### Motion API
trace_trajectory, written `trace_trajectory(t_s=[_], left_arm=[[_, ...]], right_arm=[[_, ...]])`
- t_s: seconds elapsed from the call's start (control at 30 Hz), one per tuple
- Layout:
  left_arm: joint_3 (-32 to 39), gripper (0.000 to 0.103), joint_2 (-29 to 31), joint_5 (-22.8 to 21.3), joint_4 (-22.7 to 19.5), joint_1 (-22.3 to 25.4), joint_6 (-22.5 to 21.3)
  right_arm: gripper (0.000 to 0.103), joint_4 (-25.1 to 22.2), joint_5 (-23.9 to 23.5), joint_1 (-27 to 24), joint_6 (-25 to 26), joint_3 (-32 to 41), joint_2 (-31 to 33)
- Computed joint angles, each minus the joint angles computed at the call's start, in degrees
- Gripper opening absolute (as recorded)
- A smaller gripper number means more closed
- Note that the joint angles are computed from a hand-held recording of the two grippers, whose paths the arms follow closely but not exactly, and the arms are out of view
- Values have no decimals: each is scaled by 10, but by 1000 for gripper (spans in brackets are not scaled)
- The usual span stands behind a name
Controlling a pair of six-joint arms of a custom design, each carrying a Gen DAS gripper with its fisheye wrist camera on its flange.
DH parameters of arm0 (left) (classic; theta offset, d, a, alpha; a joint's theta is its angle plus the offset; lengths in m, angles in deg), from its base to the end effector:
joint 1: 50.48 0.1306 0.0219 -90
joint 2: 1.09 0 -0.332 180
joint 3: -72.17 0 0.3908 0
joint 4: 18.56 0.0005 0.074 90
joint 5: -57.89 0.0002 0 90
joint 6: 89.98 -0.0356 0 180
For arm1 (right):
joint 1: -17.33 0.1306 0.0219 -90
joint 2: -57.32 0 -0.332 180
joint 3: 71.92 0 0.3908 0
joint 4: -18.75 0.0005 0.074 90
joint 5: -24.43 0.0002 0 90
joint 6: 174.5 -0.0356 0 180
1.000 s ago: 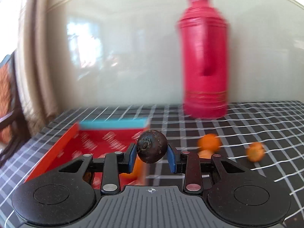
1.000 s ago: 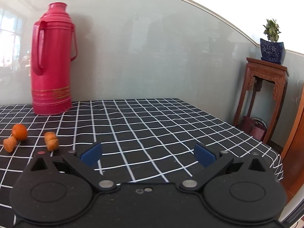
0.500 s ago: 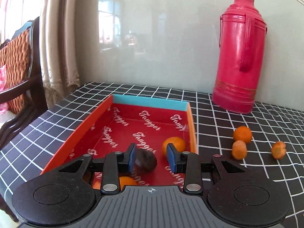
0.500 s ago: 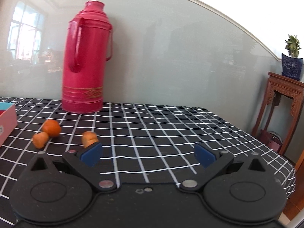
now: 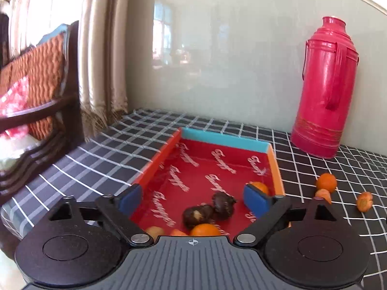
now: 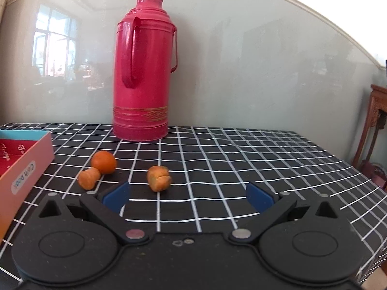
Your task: Organize fruits
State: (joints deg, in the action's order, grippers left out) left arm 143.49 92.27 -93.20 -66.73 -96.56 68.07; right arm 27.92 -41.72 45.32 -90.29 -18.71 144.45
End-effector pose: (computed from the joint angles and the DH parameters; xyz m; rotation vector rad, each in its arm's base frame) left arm 0.3233 -0.2916 0.2295 -0.5981 1.9734 0.3578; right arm 0.3834 0.1869 0.1993 -0.1165 1.9604 -0.0313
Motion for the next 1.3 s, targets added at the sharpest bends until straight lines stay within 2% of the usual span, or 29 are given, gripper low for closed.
trace_trajectory(t_s=[0.1,0.13,0.17,0.23,0.37,0.63,0.7,0.77,0.8,0.93,1.1,1.17,1.23,1.3], left_arm=[[-1,96,-5,-30,-37,-10,18],[-3,97,-9,-39,-55,-14,30],[-4,98,-11,-46,-73,-17,43],[-11,99,-19,-52,-93,-19,63],[-27,99,-34,-58,-134,-16,109],[-59,99,-57,-58,-193,-6,180],[-66,99,-62,-58,-202,-4,192],[-73,99,-68,-55,-201,-2,195],[-75,99,-70,-54,-201,-1,197],[-80,99,-74,-50,-190,4,189],[-77,100,-72,-52,-189,0,191],[-79,100,-73,-51,-189,-1,194],[-78,100,-73,-52,-196,-2,202],[-77,100,-72,-53,-203,-2,210]], right_arm=[[93,-15,-27,-5,-10,16,13],[89,-22,-38,-8,-15,22,18],[78,-35,-52,-11,-22,32,25],[70,-62,-82,-18,-37,55,41],[71,-101,-100,-23,-70,94,73],[69,-142,-78,-29,-65,176,144],[61,-156,-82,-35,-63,194,159],[32,-167,-97,-40,-67,203,166],[26,-171,-103,-42,-72,204,168],[15,-151,-88,-32,-52,192,162],[15,-112,-86,-15,-34,166,137],[14,-89,-101,-9,-32,150,121],[4,-70,-126,-2,-28,135,104],[4,-42,-147,8,-16,117,87]])
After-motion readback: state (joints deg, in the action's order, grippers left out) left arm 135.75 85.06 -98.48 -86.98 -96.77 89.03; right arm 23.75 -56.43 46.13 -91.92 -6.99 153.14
